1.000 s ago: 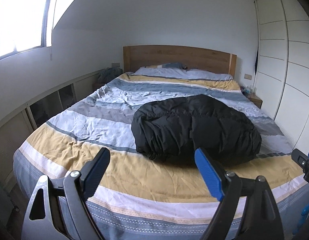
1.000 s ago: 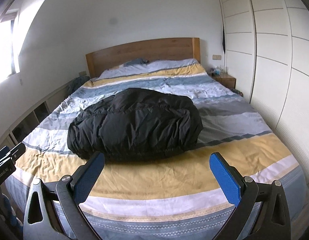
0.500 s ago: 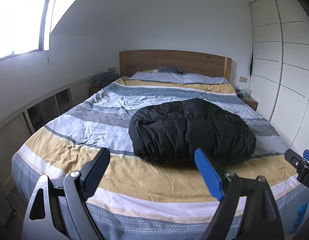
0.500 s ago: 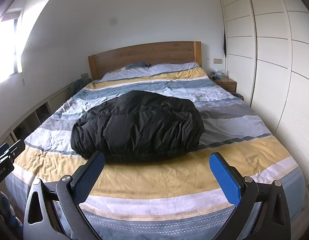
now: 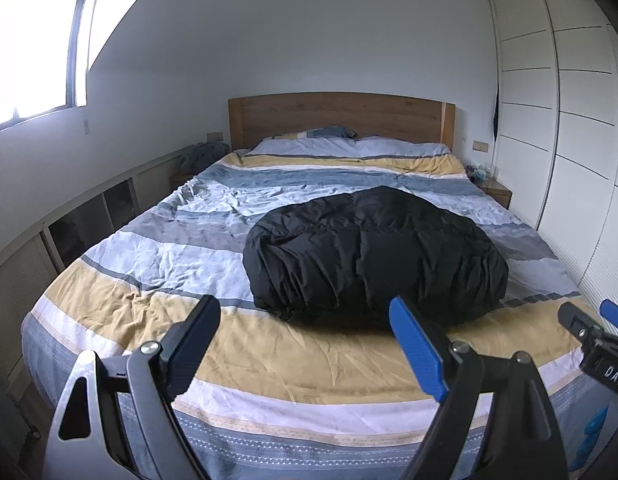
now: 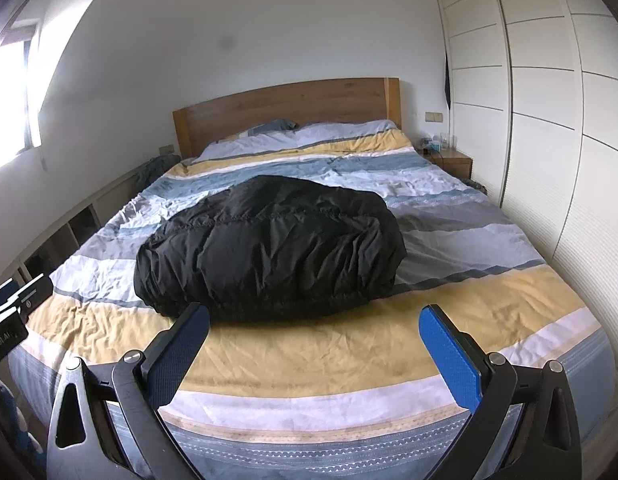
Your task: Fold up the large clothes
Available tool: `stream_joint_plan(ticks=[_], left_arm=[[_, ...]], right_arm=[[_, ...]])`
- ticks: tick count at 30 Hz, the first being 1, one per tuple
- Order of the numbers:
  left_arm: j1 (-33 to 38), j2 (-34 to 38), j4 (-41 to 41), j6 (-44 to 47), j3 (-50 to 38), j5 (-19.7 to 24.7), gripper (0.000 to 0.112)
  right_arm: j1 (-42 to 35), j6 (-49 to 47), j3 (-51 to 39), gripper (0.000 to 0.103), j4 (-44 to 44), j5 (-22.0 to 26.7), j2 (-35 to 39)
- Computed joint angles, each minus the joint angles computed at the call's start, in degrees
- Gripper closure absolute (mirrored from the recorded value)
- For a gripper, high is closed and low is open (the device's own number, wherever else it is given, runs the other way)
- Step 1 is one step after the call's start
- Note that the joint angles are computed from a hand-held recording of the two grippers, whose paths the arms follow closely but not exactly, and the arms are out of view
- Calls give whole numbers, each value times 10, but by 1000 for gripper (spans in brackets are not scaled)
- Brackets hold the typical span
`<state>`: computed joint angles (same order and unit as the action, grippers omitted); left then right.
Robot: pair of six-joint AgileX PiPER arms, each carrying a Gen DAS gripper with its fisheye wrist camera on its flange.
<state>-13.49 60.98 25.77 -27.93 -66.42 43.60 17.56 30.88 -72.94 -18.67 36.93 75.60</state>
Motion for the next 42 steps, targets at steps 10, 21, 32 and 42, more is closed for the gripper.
stream_joint_plan(ticks=[10, 21, 32, 42], left_arm=[[-19, 30, 17, -21, 10, -12, 26], [-4, 40, 3, -8, 22, -32, 26], [16, 46, -17, 7, 29, -52, 26], [42, 60, -49, 40, 29, -69, 26]], right_arm=[[-22, -11, 14, 1, 19, -19, 14], [-18, -13, 18, 1, 13, -23, 26], [-14, -16, 6, 1, 8, -19, 39], [-13, -27, -12, 1, 10, -16, 59]])
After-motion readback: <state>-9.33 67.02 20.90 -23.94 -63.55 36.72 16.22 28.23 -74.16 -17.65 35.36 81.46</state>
